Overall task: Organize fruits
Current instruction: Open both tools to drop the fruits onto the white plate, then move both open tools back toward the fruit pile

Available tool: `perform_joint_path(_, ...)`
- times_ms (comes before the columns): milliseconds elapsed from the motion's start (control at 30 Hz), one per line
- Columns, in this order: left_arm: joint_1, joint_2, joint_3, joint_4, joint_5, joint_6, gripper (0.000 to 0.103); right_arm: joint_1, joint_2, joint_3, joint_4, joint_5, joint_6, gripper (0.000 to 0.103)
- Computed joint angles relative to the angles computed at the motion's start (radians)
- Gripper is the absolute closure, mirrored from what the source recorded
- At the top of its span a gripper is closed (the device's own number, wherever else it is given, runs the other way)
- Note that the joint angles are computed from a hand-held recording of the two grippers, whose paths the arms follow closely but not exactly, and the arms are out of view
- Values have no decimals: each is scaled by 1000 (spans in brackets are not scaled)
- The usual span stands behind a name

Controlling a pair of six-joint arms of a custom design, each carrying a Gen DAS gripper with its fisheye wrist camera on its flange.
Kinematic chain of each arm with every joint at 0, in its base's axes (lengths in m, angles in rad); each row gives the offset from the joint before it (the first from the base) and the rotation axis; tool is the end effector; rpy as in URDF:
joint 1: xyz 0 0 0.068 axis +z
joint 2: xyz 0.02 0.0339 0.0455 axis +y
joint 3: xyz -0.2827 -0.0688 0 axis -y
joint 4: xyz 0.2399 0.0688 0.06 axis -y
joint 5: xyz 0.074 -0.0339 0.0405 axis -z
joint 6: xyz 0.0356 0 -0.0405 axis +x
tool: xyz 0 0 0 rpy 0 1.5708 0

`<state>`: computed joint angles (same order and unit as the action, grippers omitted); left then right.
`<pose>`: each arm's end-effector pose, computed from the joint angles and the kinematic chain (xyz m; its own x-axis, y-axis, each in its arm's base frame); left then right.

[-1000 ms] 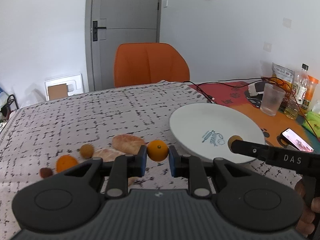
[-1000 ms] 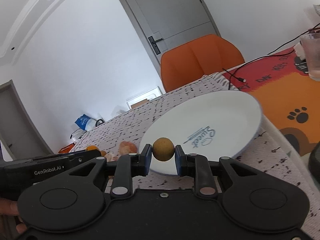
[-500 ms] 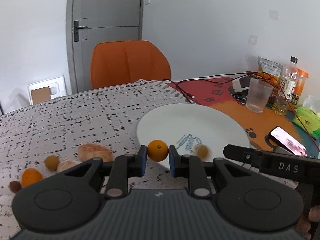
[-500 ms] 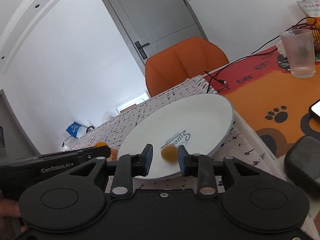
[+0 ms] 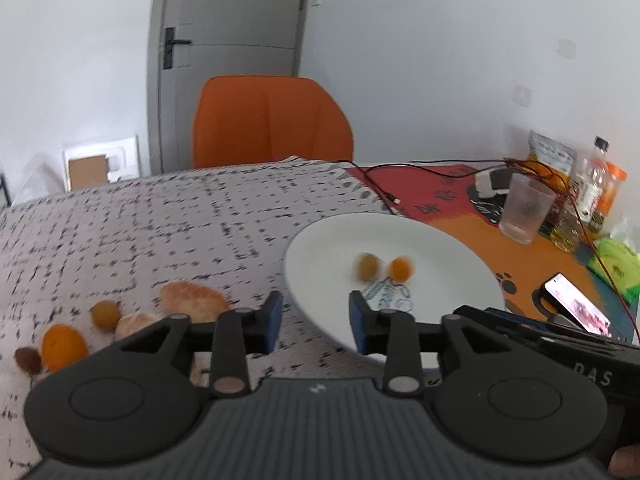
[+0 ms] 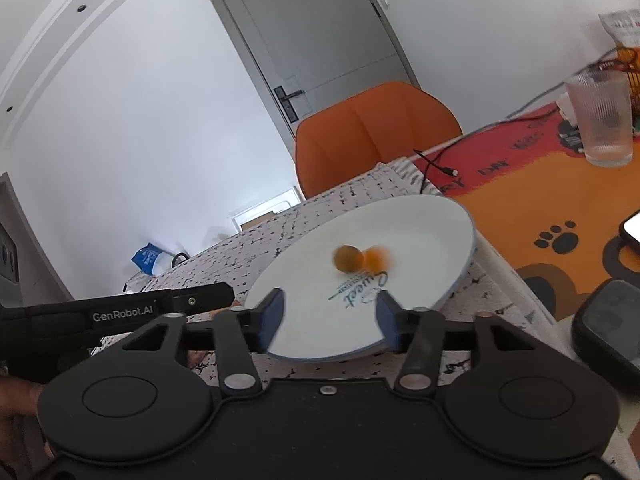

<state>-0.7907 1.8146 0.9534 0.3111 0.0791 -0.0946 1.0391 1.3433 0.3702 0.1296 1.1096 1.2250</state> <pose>0.2677 -0.2745 0.1877 -0.4375 0.3082 -0.8448 0.7179 0.6854 -0.1216 0.1292 0.1567 0.1573 -0.2053 0.4769 -0.8547 0.3286 0.8562 0.3988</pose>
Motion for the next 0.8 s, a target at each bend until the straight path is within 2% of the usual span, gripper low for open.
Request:
perform_joint_path(33, 11, -8, -8, -1, 4, -10, 61, 4, 13, 12, -6, 8, 0, 36)
perform_joint_path(167, 48, -46, -54, 23, -7, -38, 34, 13, 42, 36, 9, 31, -20, 21)
perform_joint_path(200, 57, -54, -65, 30, -14, -43, 27, 14, 50, 46, 3, 37, -21, 15)
perform_joint_path(300, 84, -76, -100, 56, -33, -57, 19, 21, 71, 81, -47, 64, 4, 1)
perform_joint_path(400, 115, -97, -123, 56, -47, -71, 18, 26, 80, 98, -47, 87, 8, 0)
perform_joint_path(567, 164, -143, -181, 96, -49, -85, 13, 22, 129, 166, -119, 103, 31, 0)
perform_joint_path(700, 205, -185, -227, 119, -39, -68, 9, 24, 161, 200, -113, 106, -5, 0)
perform_joint_path(800, 229, -211, -250, 122, -29, -50, 8, 26, 182, 235, -148, 101, 12, 0)
